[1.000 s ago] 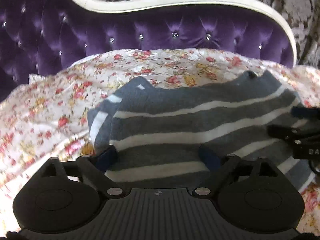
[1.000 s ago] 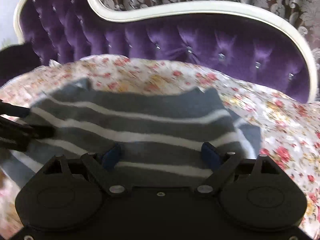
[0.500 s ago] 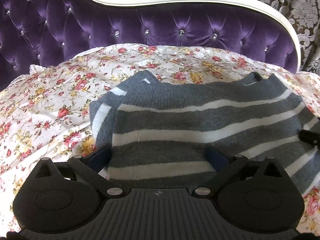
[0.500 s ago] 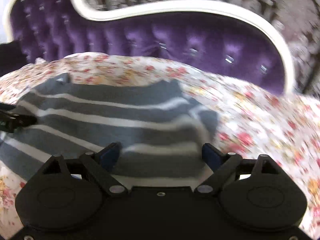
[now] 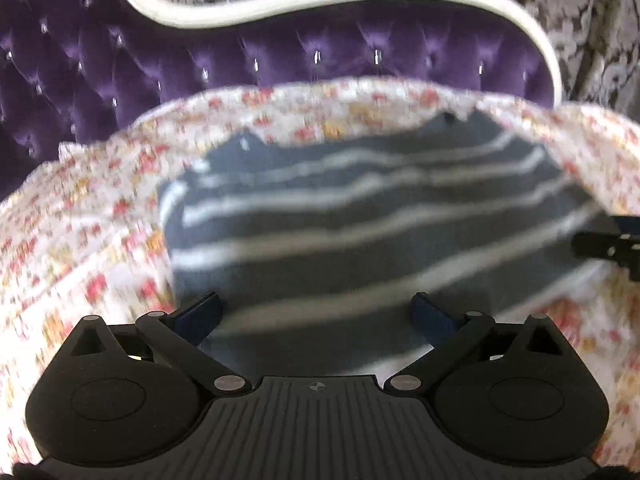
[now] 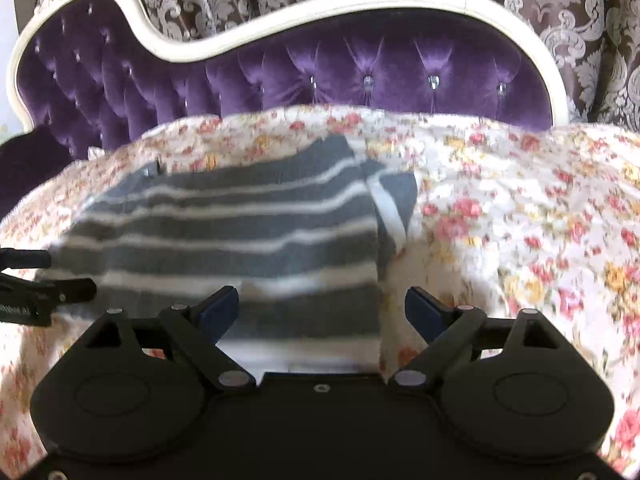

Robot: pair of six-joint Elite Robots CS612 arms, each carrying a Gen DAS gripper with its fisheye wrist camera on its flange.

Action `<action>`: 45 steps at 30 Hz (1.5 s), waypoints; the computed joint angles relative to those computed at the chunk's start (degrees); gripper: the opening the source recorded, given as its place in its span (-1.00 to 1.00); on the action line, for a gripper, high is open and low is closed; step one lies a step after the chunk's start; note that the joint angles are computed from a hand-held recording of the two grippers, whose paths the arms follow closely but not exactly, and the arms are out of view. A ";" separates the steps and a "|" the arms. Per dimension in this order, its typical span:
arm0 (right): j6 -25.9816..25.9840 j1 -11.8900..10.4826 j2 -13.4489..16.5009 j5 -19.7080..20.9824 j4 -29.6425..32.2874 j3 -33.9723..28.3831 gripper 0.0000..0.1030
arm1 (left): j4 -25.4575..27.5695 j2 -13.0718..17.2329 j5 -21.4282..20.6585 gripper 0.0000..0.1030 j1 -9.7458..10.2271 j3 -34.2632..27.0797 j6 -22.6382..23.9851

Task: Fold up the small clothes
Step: 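Release the hem and smooth the folded cardigan with both grippers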

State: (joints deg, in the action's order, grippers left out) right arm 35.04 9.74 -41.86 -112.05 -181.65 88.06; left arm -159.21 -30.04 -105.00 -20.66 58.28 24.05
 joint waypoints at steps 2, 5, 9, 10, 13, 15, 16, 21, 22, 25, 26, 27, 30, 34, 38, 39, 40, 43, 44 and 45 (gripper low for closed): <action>0.53 -0.26 -0.17 1.15 0.77 0.48 0.77 | -0.94 0.33 -0.73 1.00 0.26 0.14 -2.04; -0.56 -0.26 -0.27 1.55 -0.17 1.02 0.78 | 1.52 0.70 -1.64 1.00 0.55 -1.21 -3.22; 4.27 -1.28 -0.53 5.31 -5.59 2.78 0.80 | 2.24 0.68 -1.52 1.00 0.50 -1.36 -3.11; 6.23 -1.74 -0.47 7.02 -8.16 3.41 0.80 | 2.31 0.72 -1.51 1.00 0.50 -1.45 -3.23; 13.99 -3.34 0.10 12.75 -15.76 5.13 0.91 | 1.84 0.58 -1.37 1.00 0.42 -1.01 -3.68; 18.49 -4.11 0.73 15.18 -20.01 5.75 0.95 | 2.14 0.59 -1.39 1.00 0.44 -1.09 -3.77; 19.69 -4.39 0.98 16.01 -21.23 5.82 0.95 | 2.36 0.60 -1.42 1.00 0.46 -1.14 -3.84; 21.16 -5.47 2.22 18.51 -23.66 4.86 0.95 | 2.67 0.62 -1.30 1.00 0.42 -1.26 -3.94; 21.37 -5.68 2.55 19.18 -24.07 4.47 0.95 | 2.61 0.62 -1.29 1.00 0.42 -1.23 -3.94; 21.09 -6.12 3.12 20.59 -24.22 3.47 0.96 | 2.80 0.61 -1.26 1.00 0.41 -1.25 -3.91; 20.60 -6.27 3.32 21.00 -23.96 3.00 0.99 | 2.93 0.63 -1.28 1.00 0.41 -1.33 -3.89; 20.22 -6.35 3.48 21.17 -23.72 2.61 0.99 | 2.96 0.64 -1.30 1.00 0.41 -1.34 -3.85; 19.81 -6.64 4.03 21.73 -23.19 1.45 1.00 | 2.94 0.63 -1.32 1.00 0.42 -1.35 -3.84; 20.06 -6.79 4.62 21.19 -22.59 0.13 1.00 | 3.07 0.61 -1.26 1.00 0.41 -1.37 -3.81; 19.54 -6.37 5.41 19.10 -23.86 -0.51 1.00 | 3.02 0.58 -1.13 1.00 0.40 -1.29 -3.75; 18.91 -6.19 5.41 18.48 -23.43 -0.65 1.00 | 3.03 0.59 -1.08 1.00 0.39 -1.29 -3.77; 18.15 -6.08 5.30 18.16 -22.60 -0.84 1.00 | 3.04 0.58 -1.07 1.00 0.40 -1.27 -3.75; 17.70 -6.12 5.03 18.30 -21.64 -0.86 1.00 | 3.62 0.60 -0.84 1.00 0.35 -1.55 -3.47; 18.31 -6.25 4.94 18.67 -21.75 -0.71 1.00 | 4.04 0.60 -0.69 1.00 0.33 -1.74 -3.37; 18.91 -6.40 4.92 19.08 -21.83 -0.66 1.00 | 4.68 0.61 -0.54 1.00 0.31 -2.01 -3.25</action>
State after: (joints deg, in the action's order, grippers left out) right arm 53.95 3.34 -36.94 -92.97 -203.48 87.40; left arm -154.53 -29.43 -105.54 -20.35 56.27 20.79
